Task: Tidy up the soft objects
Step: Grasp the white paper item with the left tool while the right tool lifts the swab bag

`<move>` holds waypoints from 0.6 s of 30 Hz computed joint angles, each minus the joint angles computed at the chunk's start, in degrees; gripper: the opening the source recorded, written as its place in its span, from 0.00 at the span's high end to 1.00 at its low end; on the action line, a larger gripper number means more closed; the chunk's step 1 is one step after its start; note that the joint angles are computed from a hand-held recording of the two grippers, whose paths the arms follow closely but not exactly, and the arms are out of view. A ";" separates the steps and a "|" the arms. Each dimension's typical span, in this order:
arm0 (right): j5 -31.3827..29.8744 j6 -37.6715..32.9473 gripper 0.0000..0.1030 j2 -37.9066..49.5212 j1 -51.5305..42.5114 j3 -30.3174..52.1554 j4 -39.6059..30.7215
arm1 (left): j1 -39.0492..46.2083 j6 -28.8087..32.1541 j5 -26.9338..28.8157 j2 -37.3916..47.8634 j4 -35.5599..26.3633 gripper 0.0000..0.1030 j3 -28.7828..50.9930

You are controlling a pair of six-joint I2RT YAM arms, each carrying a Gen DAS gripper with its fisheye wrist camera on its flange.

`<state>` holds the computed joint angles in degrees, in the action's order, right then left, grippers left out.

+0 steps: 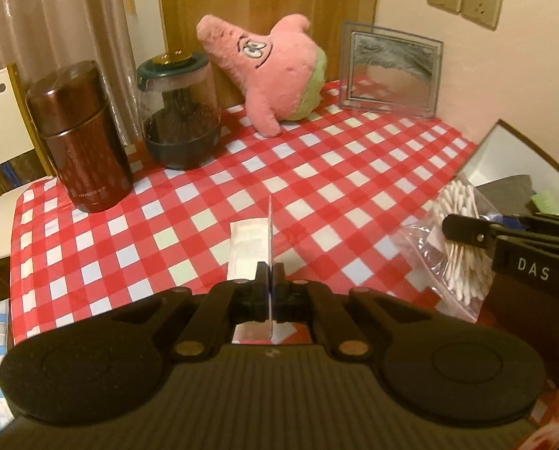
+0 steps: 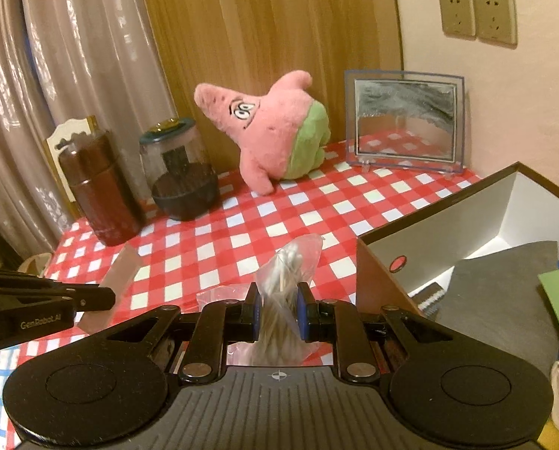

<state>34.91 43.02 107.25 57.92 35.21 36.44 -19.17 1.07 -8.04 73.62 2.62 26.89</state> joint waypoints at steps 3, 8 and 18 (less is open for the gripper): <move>2.49 1.66 0.82 -3.17 2.28 -2.48 -0.95 | -3.12 -1.31 -1.67 -3.90 -2.87 0.99 -0.78; 7.63 5.21 0.82 -8.78 6.55 -6.59 -3.68 | -9.26 -3.97 -4.61 -9.23 -6.41 0.99 -1.67; 19.53 17.66 0.82 -22.13 17.44 -13.20 -18.00 | -25.57 -11.33 -12.58 -16.37 -12.80 0.99 -2.01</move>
<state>54.44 60.68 85.12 75.36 22.02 18.44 -44.75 -10.26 -20.62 57.24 -10.18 24.88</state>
